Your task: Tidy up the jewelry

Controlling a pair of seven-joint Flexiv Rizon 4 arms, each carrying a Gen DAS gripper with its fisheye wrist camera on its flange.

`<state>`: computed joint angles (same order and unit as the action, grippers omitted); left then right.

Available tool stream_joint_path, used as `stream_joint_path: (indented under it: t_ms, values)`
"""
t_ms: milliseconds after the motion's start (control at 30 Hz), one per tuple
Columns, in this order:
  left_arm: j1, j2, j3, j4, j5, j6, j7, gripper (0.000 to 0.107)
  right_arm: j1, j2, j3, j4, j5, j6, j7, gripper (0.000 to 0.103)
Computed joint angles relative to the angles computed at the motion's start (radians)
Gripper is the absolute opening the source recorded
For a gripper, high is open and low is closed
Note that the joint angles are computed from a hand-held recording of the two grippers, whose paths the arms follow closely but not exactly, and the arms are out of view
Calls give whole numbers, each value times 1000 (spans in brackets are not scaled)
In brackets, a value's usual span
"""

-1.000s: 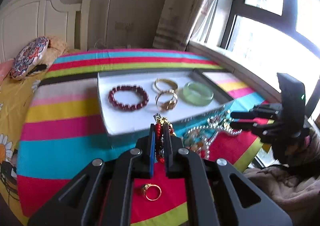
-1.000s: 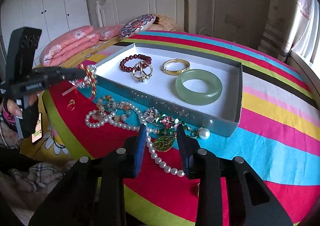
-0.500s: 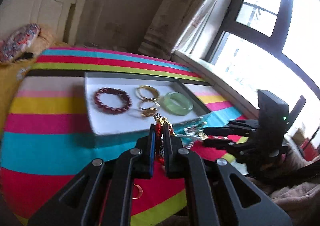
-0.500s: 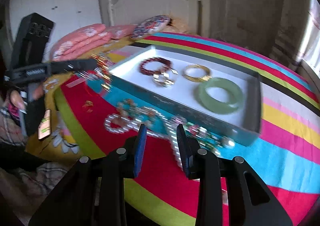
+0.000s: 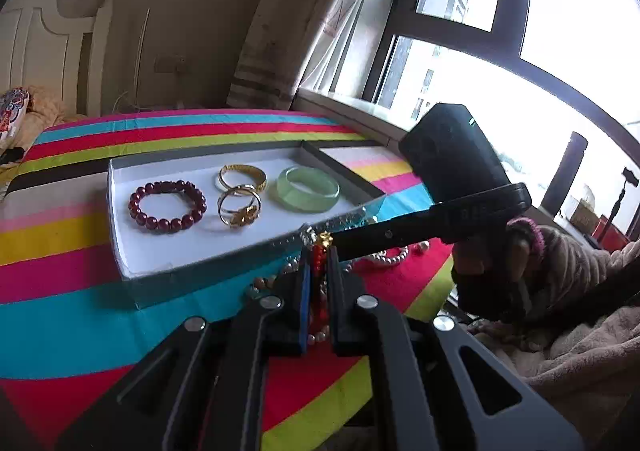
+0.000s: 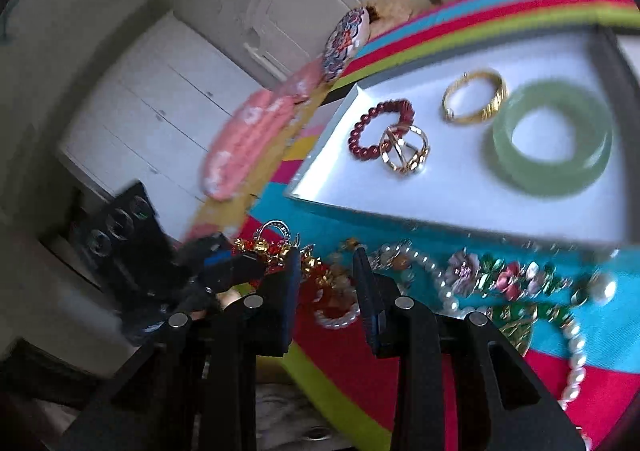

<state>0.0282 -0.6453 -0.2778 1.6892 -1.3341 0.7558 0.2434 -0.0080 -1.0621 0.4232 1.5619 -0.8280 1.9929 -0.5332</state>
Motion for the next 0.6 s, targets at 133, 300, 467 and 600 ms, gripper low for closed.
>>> stream_joint_path:
  t_ms: [133, 300, 467, 600]
  values:
    - [-41, -7, -6, -10, -56, 152, 20, 5, 163, 103, -192, 58, 196, -4, -70, 32]
    - [5, 27, -11, 6, -87, 5, 13, 4, 243, 147, -259, 85, 316, -12, -164, 32]
    - [-15, 42, 16, 11, -117, 23, 23, 4, 249, 155, -236, 81, 336, -72, -248, 32]
    - [-14, 8, 33, -10, -93, 74, -60, 20, 222, 148, -164, 60, 313, -135, -322, 32]
